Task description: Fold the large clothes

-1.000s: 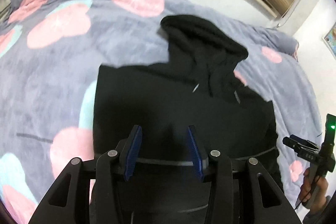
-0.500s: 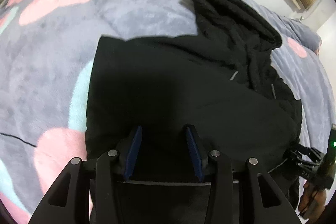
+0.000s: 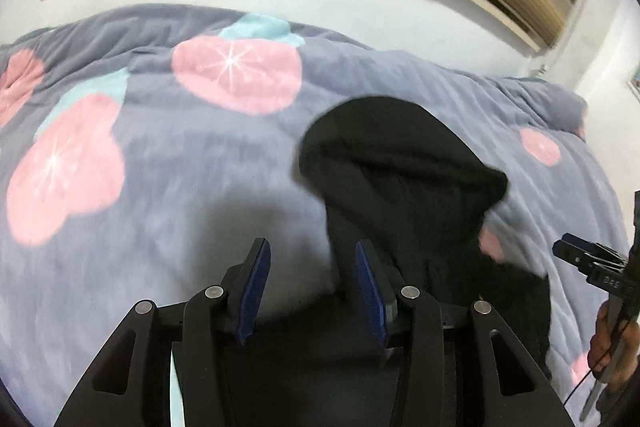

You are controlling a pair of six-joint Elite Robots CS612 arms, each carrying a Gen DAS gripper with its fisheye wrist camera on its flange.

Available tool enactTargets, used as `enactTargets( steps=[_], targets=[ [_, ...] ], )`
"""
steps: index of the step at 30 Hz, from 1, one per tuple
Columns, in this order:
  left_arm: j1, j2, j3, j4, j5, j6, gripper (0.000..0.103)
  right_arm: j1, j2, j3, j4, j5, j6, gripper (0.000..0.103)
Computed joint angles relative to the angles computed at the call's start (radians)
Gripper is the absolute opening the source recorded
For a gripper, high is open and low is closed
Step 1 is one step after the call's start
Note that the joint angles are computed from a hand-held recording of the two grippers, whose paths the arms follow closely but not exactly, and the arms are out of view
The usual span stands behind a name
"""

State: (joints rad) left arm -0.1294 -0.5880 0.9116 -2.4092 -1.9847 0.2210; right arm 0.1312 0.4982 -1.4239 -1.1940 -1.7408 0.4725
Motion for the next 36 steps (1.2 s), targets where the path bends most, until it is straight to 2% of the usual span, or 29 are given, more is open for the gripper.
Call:
enactTargets(
  steps=[2, 3, 7, 14, 15, 16, 17, 18, 20, 21, 23, 24, 26, 29, 30, 31, 33, 35, 36],
  targets=[
    [-0.007, 0.057, -0.101, 0.051, 0.001, -0.008, 0.046, -0.014, 0.0, 0.016, -0.027, 0.032, 0.004, 0.059],
    [-0.011, 0.099, -0.178, 0.104, -0.005, -0.004, 0.046, -0.021, 0.002, 0.013, -0.028, 0.05, 0.01, 0.059],
    [-0.021, 0.21, -0.384, 0.284, -0.01, 0.04, 0.046, -0.044, 0.01, 0.042, -0.052, 0.094, 0.027, 0.059],
    [-0.042, 0.333, -0.578, 0.367, 0.026, -0.012, 0.045, -0.076, 0.011, 0.099, -0.112, 0.173, 0.074, 0.059],
    [-0.042, 0.344, -0.594, 0.368, 0.02, -0.029, 0.036, -0.08, 0.007, 0.117, -0.122, 0.191, 0.078, 0.057],
    [-0.039, 0.35, -0.601, 0.362, -0.003, -0.048, 0.025, -0.082, 0.0, 0.139, -0.125, 0.207, 0.078, 0.049],
    [-0.035, 0.353, -0.608, 0.364, -0.033, -0.059, 0.013, -0.083, -0.01, 0.163, -0.122, 0.218, 0.073, 0.035],
    [-0.033, 0.344, -0.588, 0.332, -0.042, -0.072, 0.012, -0.083, -0.018, 0.181, -0.117, 0.222, 0.064, 0.002],
    [-0.021, 0.306, -0.524, 0.249, -0.093, -0.09, 0.01, -0.076, -0.028, 0.186, -0.12, 0.176, 0.047, 0.002],
    [-0.007, 0.279, -0.48, 0.182, -0.154, -0.116, 0.01, -0.078, -0.019, 0.158, -0.148, 0.176, 0.053, 0.002],
    [0.014, 0.248, -0.428, 0.106, -0.265, -0.13, 0.011, -0.08, 0.001, 0.097, -0.203, 0.184, 0.054, 0.003],
    [0.016, 0.231, -0.399, 0.086, -0.266, -0.123, 0.013, -0.077, 0.005, 0.082, -0.213, 0.177, 0.037, 0.003],
    [0.011, 0.217, -0.378, 0.124, -0.21, -0.086, 0.013, -0.066, 0.004, 0.084, -0.188, 0.141, -0.005, 0.003],
    [-0.007, 0.283, -0.478, 0.337, -0.07, -0.008, 0.014, -0.066, 0.009, 0.121, -0.108, 0.146, -0.025, 0.003],
    [-0.014, 0.317, -0.528, 0.415, -0.019, 0.022, 0.019, -0.064, 0.012, 0.137, -0.081, 0.14, -0.037, 0.005],
    [-0.016, 0.341, -0.56, 0.455, -0.004, 0.031, 0.022, -0.066, 0.017, 0.152, -0.049, 0.161, -0.044, 0.005],
    [-0.01, 0.356, -0.562, 0.437, -0.036, 0.017, 0.024, -0.067, 0.031, 0.153, -0.053, 0.175, -0.033, 0.006],
    [-0.005, 0.375, -0.604, 0.469, -0.06, 0.004, 0.024, -0.066, 0.028, 0.154, -0.055, 0.172, -0.031, 0.006],
    [-0.004, 0.361, -0.582, 0.455, -0.061, 0.014, 0.025, -0.065, 0.025, 0.154, -0.049, 0.166, -0.042, 0.007]
  ],
)
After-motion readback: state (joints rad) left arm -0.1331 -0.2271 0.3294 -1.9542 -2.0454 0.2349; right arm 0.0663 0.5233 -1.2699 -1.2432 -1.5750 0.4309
